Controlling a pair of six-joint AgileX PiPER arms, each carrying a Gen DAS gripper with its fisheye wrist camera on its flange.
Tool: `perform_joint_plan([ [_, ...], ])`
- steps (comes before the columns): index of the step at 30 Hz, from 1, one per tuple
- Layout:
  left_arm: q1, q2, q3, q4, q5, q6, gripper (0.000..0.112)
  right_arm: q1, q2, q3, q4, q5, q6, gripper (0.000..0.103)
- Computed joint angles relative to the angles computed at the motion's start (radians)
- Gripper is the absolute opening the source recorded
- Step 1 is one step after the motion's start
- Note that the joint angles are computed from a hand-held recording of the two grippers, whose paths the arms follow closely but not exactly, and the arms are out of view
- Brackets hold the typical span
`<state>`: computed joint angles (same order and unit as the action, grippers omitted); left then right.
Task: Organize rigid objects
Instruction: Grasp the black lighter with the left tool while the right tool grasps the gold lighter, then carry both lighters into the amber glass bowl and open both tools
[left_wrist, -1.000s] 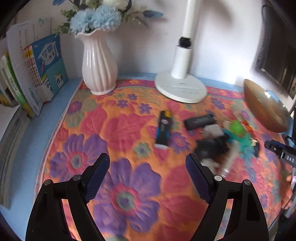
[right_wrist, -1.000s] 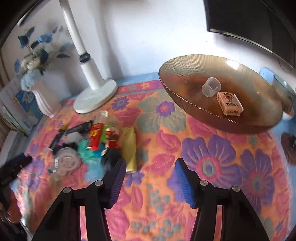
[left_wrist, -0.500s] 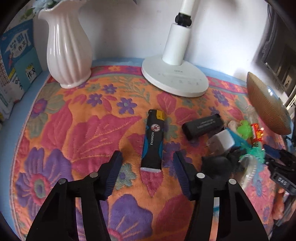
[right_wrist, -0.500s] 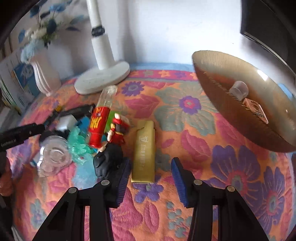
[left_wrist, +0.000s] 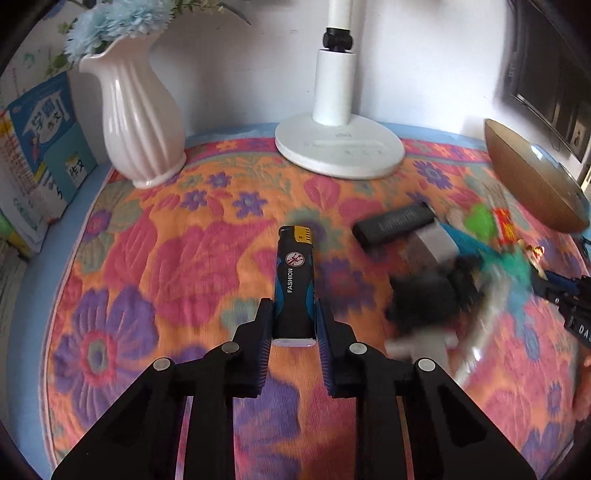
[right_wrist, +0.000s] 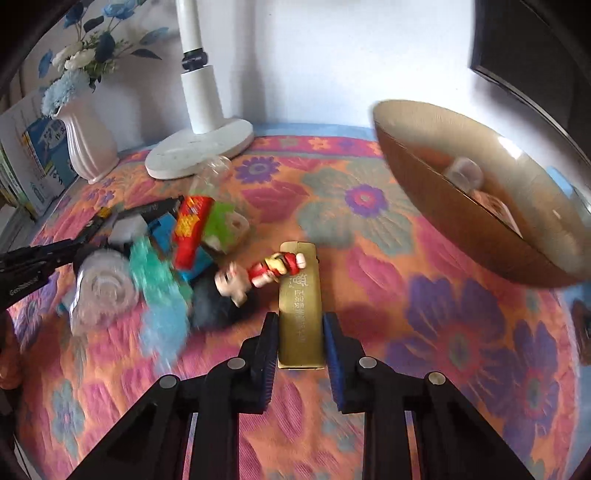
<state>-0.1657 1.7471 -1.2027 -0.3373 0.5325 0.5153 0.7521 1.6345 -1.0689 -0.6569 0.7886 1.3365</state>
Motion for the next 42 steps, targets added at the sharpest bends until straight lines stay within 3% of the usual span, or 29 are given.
perform_joint_plan([
  [5, 0.021, -0.161, 0.198, -0.07, -0.001, 0.098, 0.02, 0.111, -0.112, 0.128, -0.043, 0.071, 0.104, 0.023],
  [8, -0.006, -0.251, 0.299, -0.001, -0.021, 0.02, 0.02, 0.17, -0.171, 0.192, -0.048, 0.078, 0.128, 0.023],
  [12, 0.013, -0.343, 0.378, -0.094, 0.039, 0.099, 0.02, 0.268, -0.2, 0.215, -0.047, 0.111, 0.118, 0.023],
  [15, -0.017, -0.363, 0.411, -0.045, -0.013, 0.049, 0.029, 0.293, -0.201, 0.232, -0.07, 0.112, 0.17, 0.025],
  [20, -0.036, -0.312, 0.362, 0.015, -0.022, -0.045, 0.031, 0.231, -0.219, 0.252, -0.053, 0.038, 0.213, 0.026],
  [22, -0.063, -0.304, 0.352, 0.074, -0.03, -0.109, 0.03, 0.245, -0.206, 0.243, -0.067, 0.056, 0.248, 0.026],
  [24, -0.093, -0.315, 0.362, 0.124, -0.038, -0.161, 0.02, 0.269, -0.187, 0.226, -0.083, 0.09, 0.273, 0.026],
  [27, -0.142, -0.349, 0.389, 0.186, -0.05, -0.225, 0.02, 0.296, -0.165, 0.207, -0.103, 0.114, 0.28, 0.024],
  [31, -0.184, -0.423, 0.425, 0.083, -0.039, -0.142, 0.02, 0.333, -0.207, 0.254, -0.16, -0.006, 0.307, 0.023],
  [35, -0.265, -0.476, 0.396, 0.059, -0.011, -0.148, 0.02, 0.373, -0.235, 0.262, -0.21, -0.052, 0.358, 0.023],
  [42, -0.418, -0.377, 0.191, 0.07, 0.022, -0.213, 0.02, 0.416, -0.354, 0.248, -0.225, 0.121, 0.358, 0.023],
])
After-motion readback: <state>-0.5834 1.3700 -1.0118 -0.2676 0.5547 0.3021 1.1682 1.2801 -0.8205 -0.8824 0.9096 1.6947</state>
